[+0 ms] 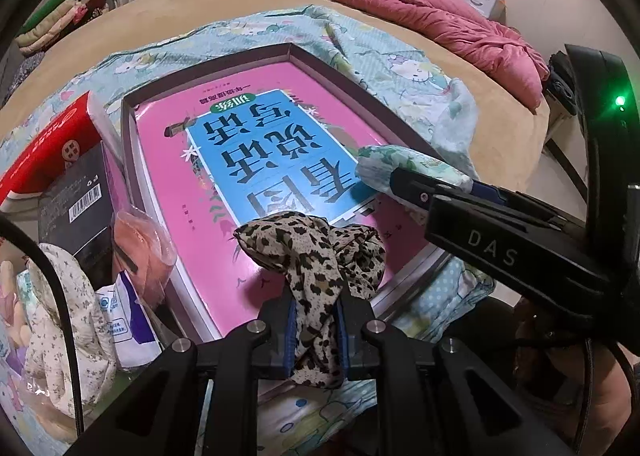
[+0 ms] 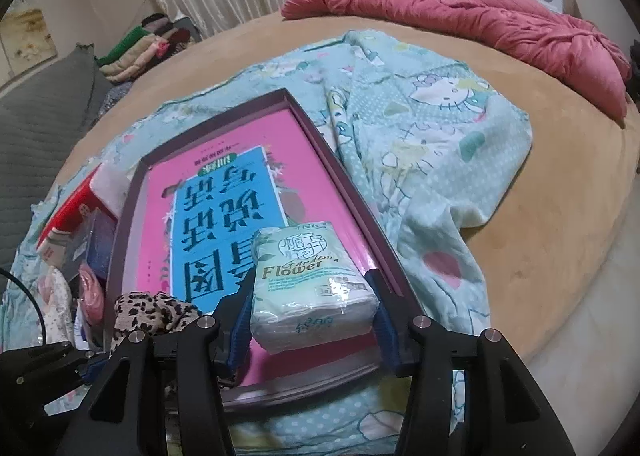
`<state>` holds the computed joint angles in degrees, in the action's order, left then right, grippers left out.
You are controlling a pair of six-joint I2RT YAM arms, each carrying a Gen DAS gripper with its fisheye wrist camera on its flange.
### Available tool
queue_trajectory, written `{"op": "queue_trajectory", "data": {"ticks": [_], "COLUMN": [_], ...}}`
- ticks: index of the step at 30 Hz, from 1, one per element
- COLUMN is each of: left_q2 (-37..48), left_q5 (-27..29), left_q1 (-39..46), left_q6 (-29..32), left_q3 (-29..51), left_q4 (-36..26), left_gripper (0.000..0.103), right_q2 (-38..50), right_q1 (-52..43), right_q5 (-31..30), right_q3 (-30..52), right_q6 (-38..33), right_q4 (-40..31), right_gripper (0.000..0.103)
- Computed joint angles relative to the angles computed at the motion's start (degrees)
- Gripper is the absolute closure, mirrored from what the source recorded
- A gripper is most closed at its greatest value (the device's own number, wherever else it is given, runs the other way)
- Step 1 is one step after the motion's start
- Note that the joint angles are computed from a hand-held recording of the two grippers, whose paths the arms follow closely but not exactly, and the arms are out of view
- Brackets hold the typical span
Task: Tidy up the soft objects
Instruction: 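Carry the leopard cloth and tissue pack onto the pink book tray with both tools, then open both tools to release the items on the tray and move back to the pile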
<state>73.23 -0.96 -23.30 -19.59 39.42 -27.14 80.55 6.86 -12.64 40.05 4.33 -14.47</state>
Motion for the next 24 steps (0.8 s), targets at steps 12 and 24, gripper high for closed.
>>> {"op": "queue_trajectory", "data": {"ticks": [12, 24], "left_q2": [0.8, -1.7], "left_q5": [1.0, 1.0], "left_q1": [1.1, 1.7], "left_q6": [-0.4, -0.9], "left_q3": [0.0, 0.0], "left_q4": [0.3, -0.9], "left_gripper": [0.078, 0.054], "right_q2": [-1.0, -7.5], "right_q1": [0.8, -1.1], "right_q5": [1.3, 1.9], "right_q3": [-0.3, -3.6], "right_q6": [0.4, 2.9], "right_q4": [0.1, 4.7], "right_gripper": [0.041, 0.028]}}
